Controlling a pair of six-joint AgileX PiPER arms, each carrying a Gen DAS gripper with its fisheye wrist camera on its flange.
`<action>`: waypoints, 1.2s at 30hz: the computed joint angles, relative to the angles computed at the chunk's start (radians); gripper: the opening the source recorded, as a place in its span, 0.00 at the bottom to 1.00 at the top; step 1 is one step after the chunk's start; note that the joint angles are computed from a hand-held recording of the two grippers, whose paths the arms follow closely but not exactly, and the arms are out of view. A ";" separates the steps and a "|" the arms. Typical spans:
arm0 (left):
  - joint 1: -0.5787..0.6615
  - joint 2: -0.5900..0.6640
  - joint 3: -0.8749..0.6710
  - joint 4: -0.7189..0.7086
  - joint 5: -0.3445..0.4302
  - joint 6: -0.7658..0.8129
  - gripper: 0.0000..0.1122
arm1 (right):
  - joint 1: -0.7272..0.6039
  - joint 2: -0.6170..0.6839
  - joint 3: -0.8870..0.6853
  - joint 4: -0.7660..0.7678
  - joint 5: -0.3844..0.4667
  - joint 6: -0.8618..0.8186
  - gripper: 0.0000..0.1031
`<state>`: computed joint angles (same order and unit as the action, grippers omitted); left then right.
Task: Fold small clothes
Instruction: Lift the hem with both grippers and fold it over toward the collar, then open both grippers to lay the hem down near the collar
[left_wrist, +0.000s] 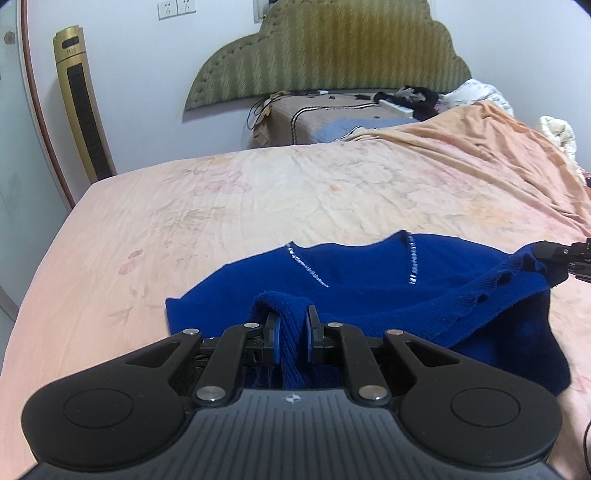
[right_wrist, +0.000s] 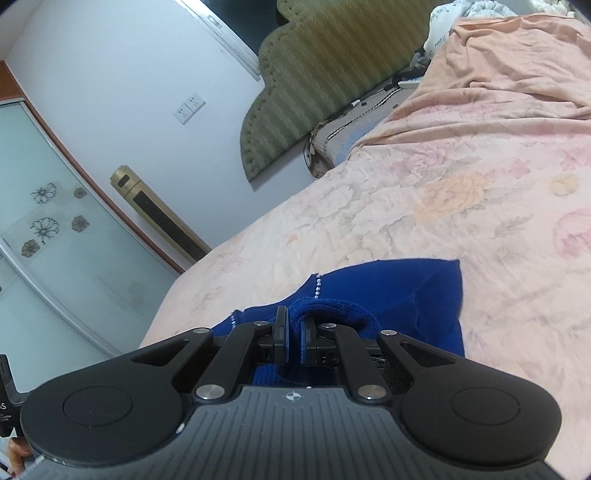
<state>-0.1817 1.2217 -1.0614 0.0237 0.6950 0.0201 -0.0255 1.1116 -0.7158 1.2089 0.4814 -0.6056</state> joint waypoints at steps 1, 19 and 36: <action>0.008 0.027 -0.015 -0.004 -0.006 0.007 0.11 | 0.006 0.027 -0.012 0.017 -0.009 -0.015 0.09; 0.069 0.376 -0.176 -0.080 -0.084 0.090 0.12 | 0.004 0.451 -0.235 0.122 -0.011 -0.078 0.15; 0.183 0.268 -0.095 -0.003 -0.186 -0.036 0.61 | 0.070 0.443 -0.227 0.123 -0.213 -0.120 0.50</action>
